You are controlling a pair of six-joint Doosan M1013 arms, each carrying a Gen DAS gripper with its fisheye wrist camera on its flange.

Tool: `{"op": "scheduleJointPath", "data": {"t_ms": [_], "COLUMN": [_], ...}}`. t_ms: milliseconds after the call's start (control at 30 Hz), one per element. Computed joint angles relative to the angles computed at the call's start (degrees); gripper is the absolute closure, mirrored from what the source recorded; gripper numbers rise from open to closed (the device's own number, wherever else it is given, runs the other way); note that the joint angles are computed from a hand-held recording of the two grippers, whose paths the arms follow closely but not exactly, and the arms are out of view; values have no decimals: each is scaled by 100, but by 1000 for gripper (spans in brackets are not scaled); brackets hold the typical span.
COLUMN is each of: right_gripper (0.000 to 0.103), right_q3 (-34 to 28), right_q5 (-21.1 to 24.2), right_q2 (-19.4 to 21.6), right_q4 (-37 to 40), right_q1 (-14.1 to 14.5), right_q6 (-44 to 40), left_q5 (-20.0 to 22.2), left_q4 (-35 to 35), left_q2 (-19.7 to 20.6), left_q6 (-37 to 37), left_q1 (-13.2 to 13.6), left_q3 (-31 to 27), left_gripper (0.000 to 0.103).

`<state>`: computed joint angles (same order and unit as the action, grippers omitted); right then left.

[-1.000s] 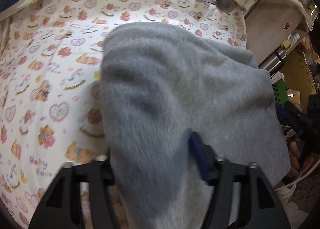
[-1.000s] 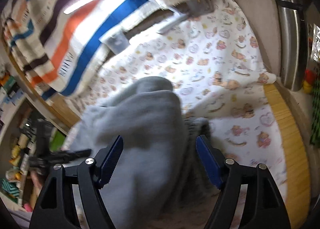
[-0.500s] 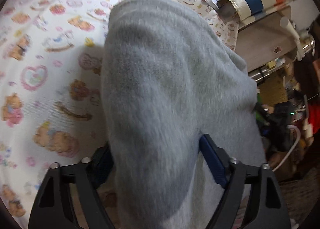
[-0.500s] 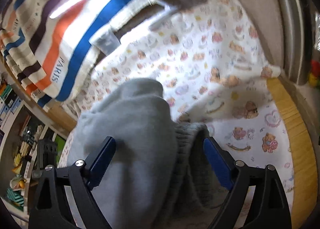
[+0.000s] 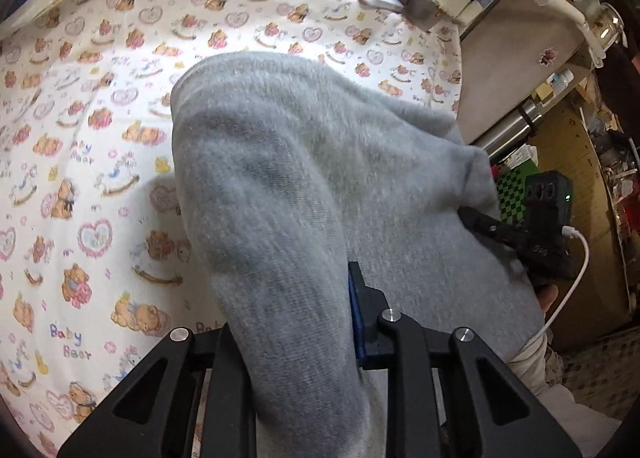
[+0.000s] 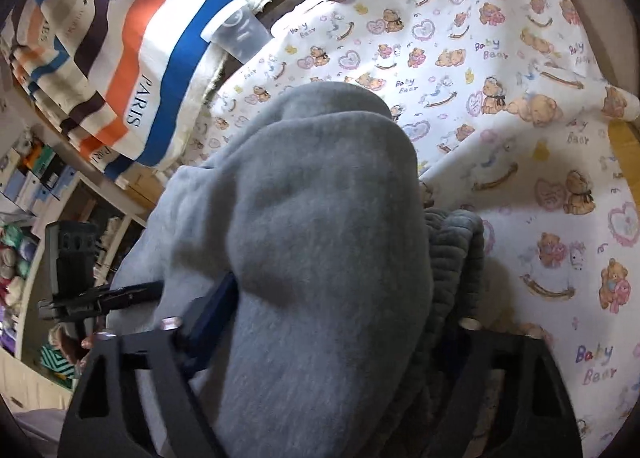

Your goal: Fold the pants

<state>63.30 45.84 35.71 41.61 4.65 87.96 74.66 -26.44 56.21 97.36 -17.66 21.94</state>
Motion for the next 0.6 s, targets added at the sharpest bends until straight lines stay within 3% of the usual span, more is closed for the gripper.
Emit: {"op": "scheduleJointPath", "data": {"t_ms": [167,267,300,367,433,500,600], "right_gripper": [55,57,55,40,12,1,0], "right_q3": [28,6,-39,-113,-38,55,40], "right_q5": [26,-33,52,302,226,77,244], "right_q2": [-59,-96,-64,23,6,-54,-6], "right_q4": [93,82,56,66,-76,-466,-224], "right_q1": [-51,-62,-73,-117,-120,-75,-95], "right_q6": [-44,15,113,437,692,859,631], "left_q5": [46,260,351,507,518,486,293], "left_q4": [132,210,209,226,235,182,299], "left_q2": [111,315,388,521,536,508,346], "left_q6": [116,35,-3,-111,-216,-264,-146], "left_q1": [-66,-82,-79,-66,-43,-16,-41], "left_q3": [-412,-859,-990,-1182,-1115,-973,-632], "left_gripper": [82,82,82,82,81,81,81]}}
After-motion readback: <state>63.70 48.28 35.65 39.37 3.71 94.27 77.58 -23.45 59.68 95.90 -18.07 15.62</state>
